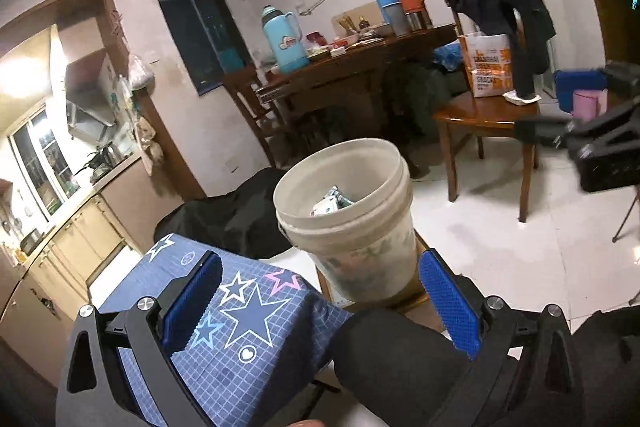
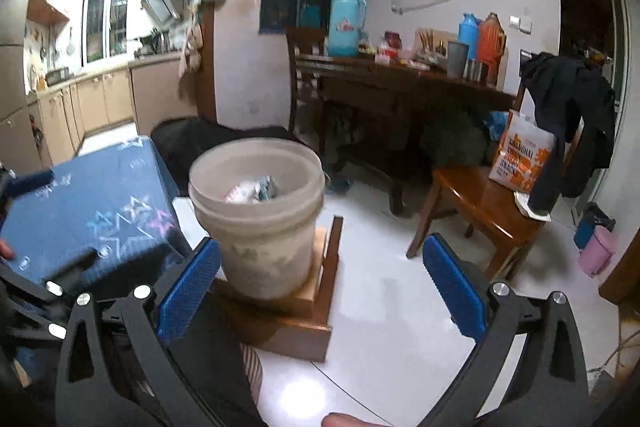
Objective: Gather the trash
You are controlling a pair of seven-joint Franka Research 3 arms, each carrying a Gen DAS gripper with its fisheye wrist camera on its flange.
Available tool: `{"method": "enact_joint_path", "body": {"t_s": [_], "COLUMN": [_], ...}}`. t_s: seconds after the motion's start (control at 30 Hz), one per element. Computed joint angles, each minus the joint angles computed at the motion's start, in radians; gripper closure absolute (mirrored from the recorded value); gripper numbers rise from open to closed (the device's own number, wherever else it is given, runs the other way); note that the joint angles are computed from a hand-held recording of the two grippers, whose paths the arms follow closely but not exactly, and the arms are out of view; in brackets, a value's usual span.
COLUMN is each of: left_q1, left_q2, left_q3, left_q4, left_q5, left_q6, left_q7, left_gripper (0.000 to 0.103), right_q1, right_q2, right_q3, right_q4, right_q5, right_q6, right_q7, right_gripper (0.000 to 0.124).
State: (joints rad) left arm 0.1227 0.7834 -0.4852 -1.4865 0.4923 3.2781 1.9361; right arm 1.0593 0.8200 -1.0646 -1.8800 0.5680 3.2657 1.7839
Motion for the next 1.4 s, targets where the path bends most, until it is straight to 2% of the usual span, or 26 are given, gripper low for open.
{"method": "enact_joint_path", "body": {"t_s": [0.07,0.13,0.2,0.23,0.27,0.37,0.43,0.5,0.53,0.63,0.73,0.87,0.93,1.03,1.2,1.3,1.4], "left_q1": [-0.034,-0.029,-0.083,-0.128,-0.148,-0.103,-0.108,-0.179,-0.193,-0.183,-0.214,-0.286,-0.353,-0.392,-0.429,-0.437,-0.400], "left_q2": [-0.008,-0.004,-0.019,-0.028,-0.030,-0.025,-0.020,-0.025,-0.025,-0.022,-0.032,-0.052,-0.064,-0.079,-0.102,-0.107,-0.112], "left_q3": [0.045,0.038,0.118,0.179,0.205,0.152,0.154,0.237,0.253,0.241,0.286,0.390,0.481,0.534,0.588,0.596,0.556], "left_q4": [-0.005,-0.011,-0.026,-0.036,-0.040,-0.041,-0.026,-0.009,-0.003,0.004,-0.003,-0.025,-0.042,-0.063,-0.104,-0.110,-0.106], "left_q5": [-0.035,-0.043,-0.062,-0.089,-0.105,-0.050,-0.029,-0.061,-0.061,-0.039,-0.050,-0.099,-0.155,-0.213,-0.279,-0.311,-0.298], "left_q6": [0.014,0.046,0.131,0.183,0.209,0.185,0.158,0.133,0.123,0.094,0.099,0.131,0.160,0.173,0.198,0.197,0.179], "left_q7": [-0.045,-0.079,-0.128,-0.146,-0.161,-0.233,-0.262,-0.285,-0.300,-0.332,-0.361,-0.402,-0.417,-0.427,-0.416,-0.407,-0.410], "left_gripper": [0.005,0.005,0.005,0.005,0.005,0.005,0.005,0.005,0.005,0.005,0.005,0.005,0.005,0.005,0.005,0.005,0.005], "right_q1": [0.030,0.043,0.039,0.034,0.031,0.034,0.033,0.035,0.039,0.066,0.081,0.078,0.079,0.088,0.080,0.067,0.061], "right_q2": [0.030,0.046,0.038,0.030,0.026,0.039,0.044,0.057,0.067,0.112,0.141,0.146,0.152,0.170,0.186,0.179,0.172], "right_q3": [-0.031,-0.042,-0.029,-0.017,-0.008,-0.005,-0.004,-0.011,-0.019,-0.067,-0.101,-0.111,-0.120,-0.139,-0.146,-0.137,-0.130], "right_q4": [-0.003,-0.002,-0.003,-0.002,0.000,0.013,0.022,0.032,0.035,0.037,0.031,0.021,0.017,0.014,0.016,0.020,0.020], "right_q5": [0.016,0.032,0.045,0.052,0.062,0.090,0.089,0.085,0.081,0.068,0.044,0.001,-0.020,-0.044,-0.077,-0.103,-0.121], "right_q6": [0.007,0.016,0.031,0.039,0.045,0.039,0.028,0.015,0.007,-0.025,-0.050,-0.059,-0.062,-0.073,-0.085,-0.092,-0.089], "right_q7": [0.013,0.021,0.015,0.009,0.002,-0.011,-0.018,-0.014,-0.006,0.044,0.096,0.145,0.168,0.202,0.235,0.250,0.258], "right_gripper": [0.026,0.026,0.026,0.026,0.026,0.026,0.026,0.026,0.026,0.026,0.026,0.026,0.026,0.026,0.026,0.026,0.026]}}
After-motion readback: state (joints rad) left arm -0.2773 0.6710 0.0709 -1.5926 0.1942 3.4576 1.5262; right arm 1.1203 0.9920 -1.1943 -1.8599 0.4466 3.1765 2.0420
